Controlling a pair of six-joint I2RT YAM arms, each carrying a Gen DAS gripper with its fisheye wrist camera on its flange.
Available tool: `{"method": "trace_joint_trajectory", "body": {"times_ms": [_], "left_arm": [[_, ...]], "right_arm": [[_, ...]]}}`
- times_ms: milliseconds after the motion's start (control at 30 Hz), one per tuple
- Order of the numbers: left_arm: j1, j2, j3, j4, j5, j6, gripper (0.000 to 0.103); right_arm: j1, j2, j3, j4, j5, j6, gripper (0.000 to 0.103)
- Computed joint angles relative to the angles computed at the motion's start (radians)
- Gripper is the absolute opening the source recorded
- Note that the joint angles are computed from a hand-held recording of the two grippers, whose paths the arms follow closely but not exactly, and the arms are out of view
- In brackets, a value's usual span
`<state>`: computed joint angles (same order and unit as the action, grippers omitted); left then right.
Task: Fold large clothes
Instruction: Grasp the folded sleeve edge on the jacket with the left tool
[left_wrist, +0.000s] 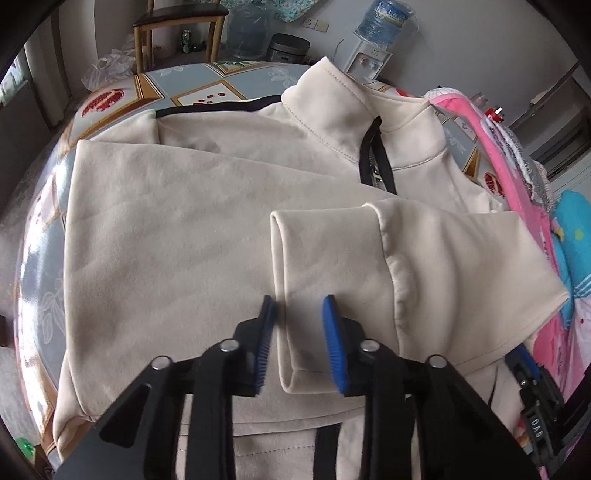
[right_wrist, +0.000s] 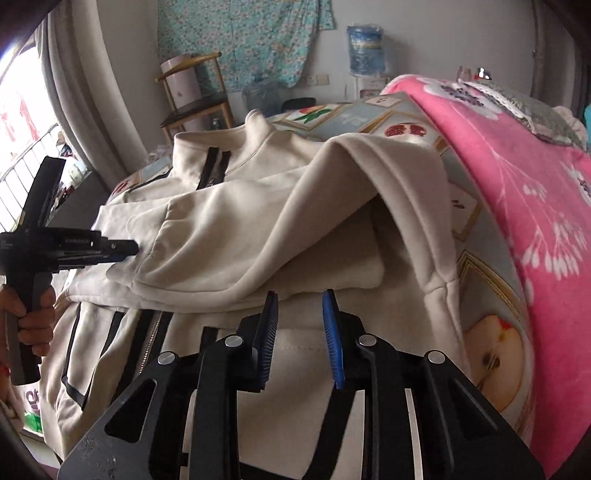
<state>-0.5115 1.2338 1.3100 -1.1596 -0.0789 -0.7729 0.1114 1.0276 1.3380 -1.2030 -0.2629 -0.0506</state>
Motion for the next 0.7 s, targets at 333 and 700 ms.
{"method": "trace_joint_trajectory", "body": {"times_ms": [333,700], "left_arm": [[-0.029,-0.035,0.147,-0.098,-0.163,0.068,0.004],[0.201,-0.148,0.130,-0.212,-0.190,0.224,0.004]], "right_arm": [[-0.116,0.038,-0.003,-0.017,-0.164,-0.087,0.020],[-0.178,0.054,-0.018,-0.094,-0.168,-0.112,0.017]]}}
